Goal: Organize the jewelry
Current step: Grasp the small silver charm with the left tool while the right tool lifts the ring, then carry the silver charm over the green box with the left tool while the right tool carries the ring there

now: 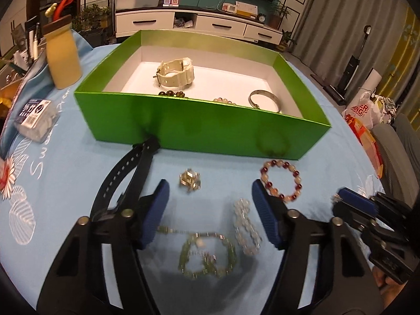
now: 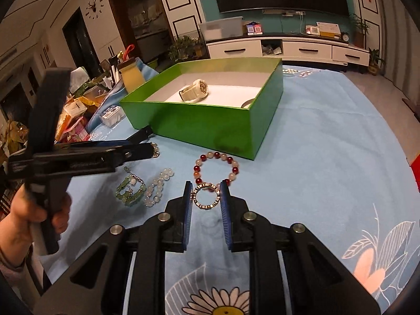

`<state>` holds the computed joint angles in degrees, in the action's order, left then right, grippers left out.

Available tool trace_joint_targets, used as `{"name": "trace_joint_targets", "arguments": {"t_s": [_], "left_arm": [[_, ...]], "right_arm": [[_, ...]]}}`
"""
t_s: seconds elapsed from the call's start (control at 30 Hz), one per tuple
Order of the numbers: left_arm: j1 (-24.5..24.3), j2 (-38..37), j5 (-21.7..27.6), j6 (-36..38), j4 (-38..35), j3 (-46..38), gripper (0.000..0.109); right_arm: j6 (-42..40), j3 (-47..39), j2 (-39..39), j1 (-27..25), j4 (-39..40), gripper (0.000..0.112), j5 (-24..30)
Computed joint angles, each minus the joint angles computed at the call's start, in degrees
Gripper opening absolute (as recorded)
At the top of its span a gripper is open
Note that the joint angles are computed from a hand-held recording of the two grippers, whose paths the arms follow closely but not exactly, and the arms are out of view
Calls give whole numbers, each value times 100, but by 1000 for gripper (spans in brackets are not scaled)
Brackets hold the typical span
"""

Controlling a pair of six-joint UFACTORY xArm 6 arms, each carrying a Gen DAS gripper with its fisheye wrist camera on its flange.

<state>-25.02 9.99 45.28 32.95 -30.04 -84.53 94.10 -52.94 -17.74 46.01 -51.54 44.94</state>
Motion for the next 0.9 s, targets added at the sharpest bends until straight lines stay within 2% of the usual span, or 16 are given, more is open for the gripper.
{"name": "trace_joint_targets", "arguments": {"t_s": [0.13, 0.4, 0.53, 0.9], "left_arm": [[-44, 312, 61, -85, 128, -323, 53], [-84, 605, -5, -257, 478, -522, 19], [-82, 526, -119, -173, 439, -383, 19], [165, -277, 157, 171, -248, 120, 19]], "right_arm": [[90, 65, -52, 3, -83, 21, -70], [188, 88, -42, -10, -166, 21, -154], [202, 100, -82, 12, -175, 21, -112], [220, -34, -109, 168, -258, 21, 161]]}}
